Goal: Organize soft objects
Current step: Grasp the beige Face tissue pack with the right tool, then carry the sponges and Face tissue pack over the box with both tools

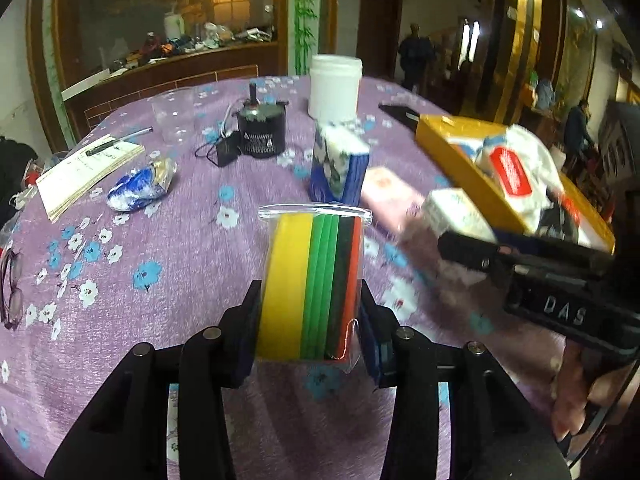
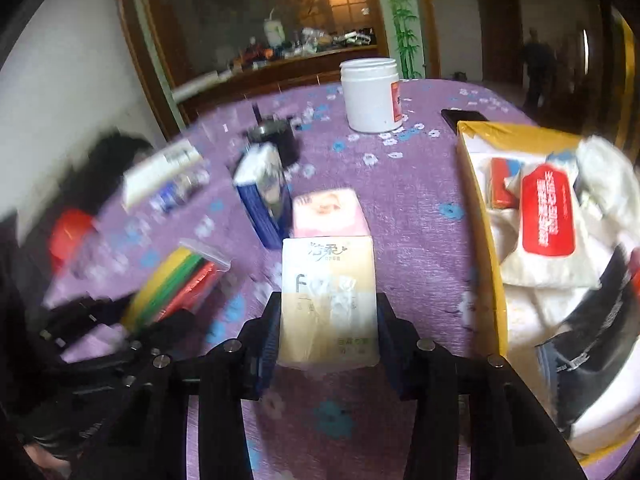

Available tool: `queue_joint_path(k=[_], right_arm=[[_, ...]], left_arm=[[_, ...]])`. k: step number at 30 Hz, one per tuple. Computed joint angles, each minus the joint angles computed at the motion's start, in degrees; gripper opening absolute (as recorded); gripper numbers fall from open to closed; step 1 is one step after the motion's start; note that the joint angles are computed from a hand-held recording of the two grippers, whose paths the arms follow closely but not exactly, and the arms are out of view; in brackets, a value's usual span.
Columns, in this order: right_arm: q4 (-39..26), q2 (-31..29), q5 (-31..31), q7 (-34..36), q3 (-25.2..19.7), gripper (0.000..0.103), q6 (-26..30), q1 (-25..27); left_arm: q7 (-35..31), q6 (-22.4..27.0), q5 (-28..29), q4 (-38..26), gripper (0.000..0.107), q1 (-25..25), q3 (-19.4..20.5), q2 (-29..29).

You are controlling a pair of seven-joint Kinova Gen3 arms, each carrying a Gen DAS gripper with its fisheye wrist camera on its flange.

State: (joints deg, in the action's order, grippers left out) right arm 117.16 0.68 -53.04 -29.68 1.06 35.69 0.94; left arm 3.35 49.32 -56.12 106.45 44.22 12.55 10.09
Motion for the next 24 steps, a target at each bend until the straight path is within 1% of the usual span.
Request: queue_joint_path(k=[1, 2, 4, 7, 8, 9, 10, 11, 13, 15, 16, 20, 24], right_arm=[[-0.08, 0.29, -1.32, 1.17, 0.44, 0.045, 0.99, 0.43], [-0.16, 0.56, -2.45, 2.3, 0.62, 0.045, 1.86, 0.85], [0.39, -0.01, -3.75, 3.17, 0.3, 0.045, 0.81, 0.89], [3.2, -3.14, -4.98, 4.71, -0.43, 0.045, -4.84, -0.74], [4.38, -4.44, -5.73, 5.8, -0.89, 0.045, -7.17, -1.33], [5.35, -5.34, -6.64, 6.94, -0.29, 0.045, -9.12, -2.89], [6.39, -6.36, -7.67, 8.32, -0.09, 0.045, -11.18, -4.13], [7.43, -7.37, -8.54, 9.32, 0.01, 0.045, -13.51, -5.4], [8.99, -8.78, -11.18, 12.61, 1.22, 0.045, -16.41, -8.06], [10.08, -9.72, -13.97, 16.24, 3.1, 0.045, -18.03, -10.88], [10.55, -10.19, -15.15, 17.52, 4.05, 0.045, -18.67, -12.13], [11.27, -10.73, -19.08, 21.89, 7.88, 0.045, -19.32, -15.9], [11.79, -11.22, -21.15, 24.18, 8.71, 0.045, -19.44, -16.78]], left_arm=[[2.33, 0.21, -1.27, 0.48, 0.041, -0.14, 0.35, -0.16], [4.66, 0.48, -2.36, 0.92, 0.041, 0.78, -0.34, -0.41], [9.32, 1.71, -4.51, 1.89, 0.041, 4.96, -4.35, -1.23], [16.31, 8.38, -8.69, 2.23, 0.041, 12.93, -10.1, -0.69], [18.64, 10.71, -9.87, 2.28, 0.041, 15.07, -11.43, -0.16], [20.35, 13.04, -11.03, 2.36, 0.041, 16.15, -11.75, 0.35], [21.12, 15.37, -11.44, 2.0, 0.041, 16.21, -11.01, 1.07], [21.37, 17.35, -11.7, 1.6, 0.041, 15.21, -9.26, 1.6], [21.63, 19.17, -12.54, 1.47, 0.041, 11.01, -3.95, 2.01], [21.57, 21.16, -13.31, 1.2, 0.041, 7.09, 1.05, 2.65], [21.76, 21.94, -13.76, 1.25, 0.041, 6.3, 2.33, 2.8], [21.83, 23.46, -14.37, 1.26, 0.041, 7.15, 2.43, 3.13], [21.84, 24.59, -14.74, 0.86, 0.041, 7.87, 2.57, 3.67]])
